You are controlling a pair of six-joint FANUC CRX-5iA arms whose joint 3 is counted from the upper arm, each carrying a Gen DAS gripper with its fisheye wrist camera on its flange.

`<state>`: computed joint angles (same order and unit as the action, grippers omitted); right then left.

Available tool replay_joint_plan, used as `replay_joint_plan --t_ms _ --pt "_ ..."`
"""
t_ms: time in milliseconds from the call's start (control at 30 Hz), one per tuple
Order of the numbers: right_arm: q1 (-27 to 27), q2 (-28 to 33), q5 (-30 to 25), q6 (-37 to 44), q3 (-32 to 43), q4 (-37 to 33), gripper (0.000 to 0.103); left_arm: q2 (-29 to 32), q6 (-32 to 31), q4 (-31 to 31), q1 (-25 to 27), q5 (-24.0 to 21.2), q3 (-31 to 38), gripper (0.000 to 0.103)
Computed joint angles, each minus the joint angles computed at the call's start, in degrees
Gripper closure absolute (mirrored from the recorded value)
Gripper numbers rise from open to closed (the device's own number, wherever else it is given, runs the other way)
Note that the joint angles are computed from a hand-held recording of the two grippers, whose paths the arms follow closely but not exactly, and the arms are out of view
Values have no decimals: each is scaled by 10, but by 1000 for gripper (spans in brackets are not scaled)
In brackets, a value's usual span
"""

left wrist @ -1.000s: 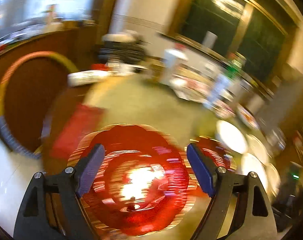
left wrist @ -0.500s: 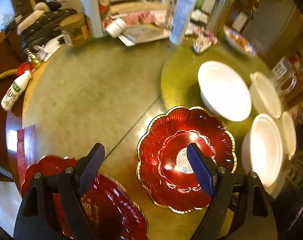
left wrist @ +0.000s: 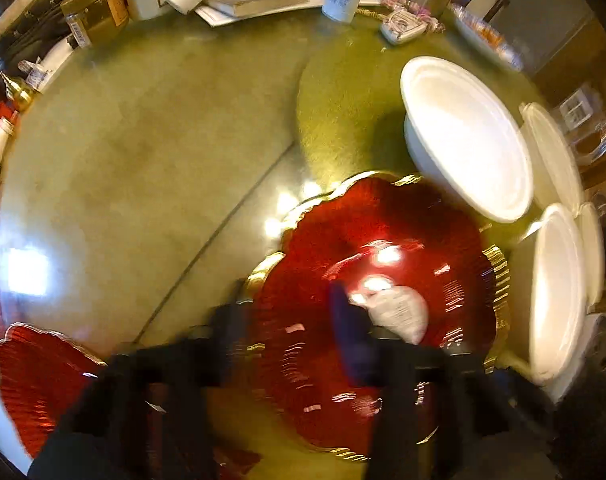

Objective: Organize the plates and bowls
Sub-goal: 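Lift the wedding plate with the left tool while the right tool grasps the red sticker plate, then lower the sticker plate onto the wedding plate with the right tool while the left tool holds it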

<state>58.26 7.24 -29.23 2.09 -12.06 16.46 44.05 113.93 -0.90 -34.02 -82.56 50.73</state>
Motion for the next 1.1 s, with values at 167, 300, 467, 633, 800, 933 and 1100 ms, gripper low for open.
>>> replay_joint_plan --t_ms 167,300,467,633,800,933,1100 --pt "7 5 -36 -34 -2 50 92 -28 18 -5 -7 21 -35 80" --pt "7 4 -33 -36 -5 57 93 -69 41 -20 -16 55 -85 83" --pt "10 -7 -7 -33 -18 74 93 -139 76 -37 -24 106 -168 83" --pt "12 -19 24 -13 -21 67 93 -239 121 -8 -13 225 -310 90" --pt "20 -22 19 43 1 18 93 -322 141 36 5 330 -434 97" --pt "40 -18 -18 37 25 52 93 -361 144 53 12 378 -489 98" --pt "57 -12 -54 46 54 66 93 -413 138 82 22 428 -560 98"
